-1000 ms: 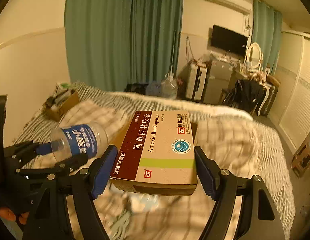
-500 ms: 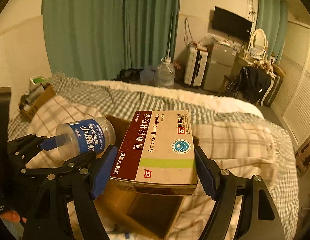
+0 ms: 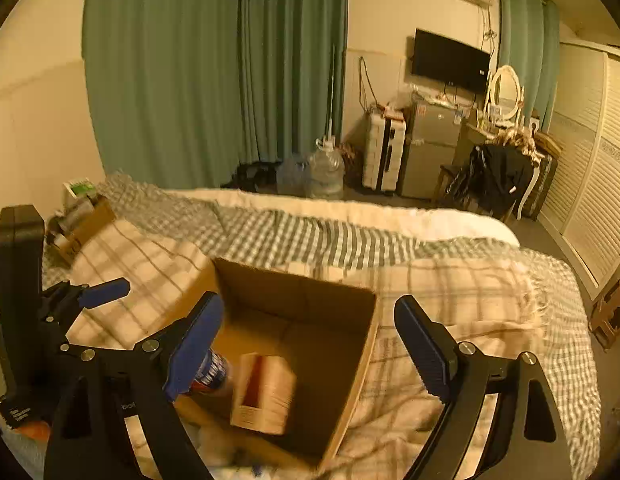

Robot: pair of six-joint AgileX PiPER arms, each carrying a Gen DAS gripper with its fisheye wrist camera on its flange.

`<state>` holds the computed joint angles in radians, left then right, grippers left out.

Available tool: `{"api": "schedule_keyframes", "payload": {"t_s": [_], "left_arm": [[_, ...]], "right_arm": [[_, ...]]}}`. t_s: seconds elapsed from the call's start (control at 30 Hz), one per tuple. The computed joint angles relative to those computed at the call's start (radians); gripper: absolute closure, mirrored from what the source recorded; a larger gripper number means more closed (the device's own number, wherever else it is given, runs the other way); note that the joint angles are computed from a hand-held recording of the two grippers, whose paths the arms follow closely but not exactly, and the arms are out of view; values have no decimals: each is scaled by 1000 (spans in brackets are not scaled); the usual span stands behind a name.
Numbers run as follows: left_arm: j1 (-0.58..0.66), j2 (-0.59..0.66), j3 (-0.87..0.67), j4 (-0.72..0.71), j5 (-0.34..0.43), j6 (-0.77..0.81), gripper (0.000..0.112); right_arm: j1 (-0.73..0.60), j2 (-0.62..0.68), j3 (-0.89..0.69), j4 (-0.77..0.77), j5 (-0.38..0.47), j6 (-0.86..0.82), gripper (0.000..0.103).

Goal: Organize objects
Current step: 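Withdraw both grippers from the cardboard box toward the remaining items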

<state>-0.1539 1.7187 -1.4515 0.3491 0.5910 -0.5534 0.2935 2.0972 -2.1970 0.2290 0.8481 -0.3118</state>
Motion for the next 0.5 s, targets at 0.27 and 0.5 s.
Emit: {"api": "schedule_keyframes", "payload": {"t_s": [0.27,0.5], "left_arm": [[-63,-310,89,24,164,-50,14],[-297,-515,209,292,410,-260,14]], "right_arm": [[-13,-329,244,-22,31,-50,16],[-10,-637,542,-39,-3,-99,16]]}}
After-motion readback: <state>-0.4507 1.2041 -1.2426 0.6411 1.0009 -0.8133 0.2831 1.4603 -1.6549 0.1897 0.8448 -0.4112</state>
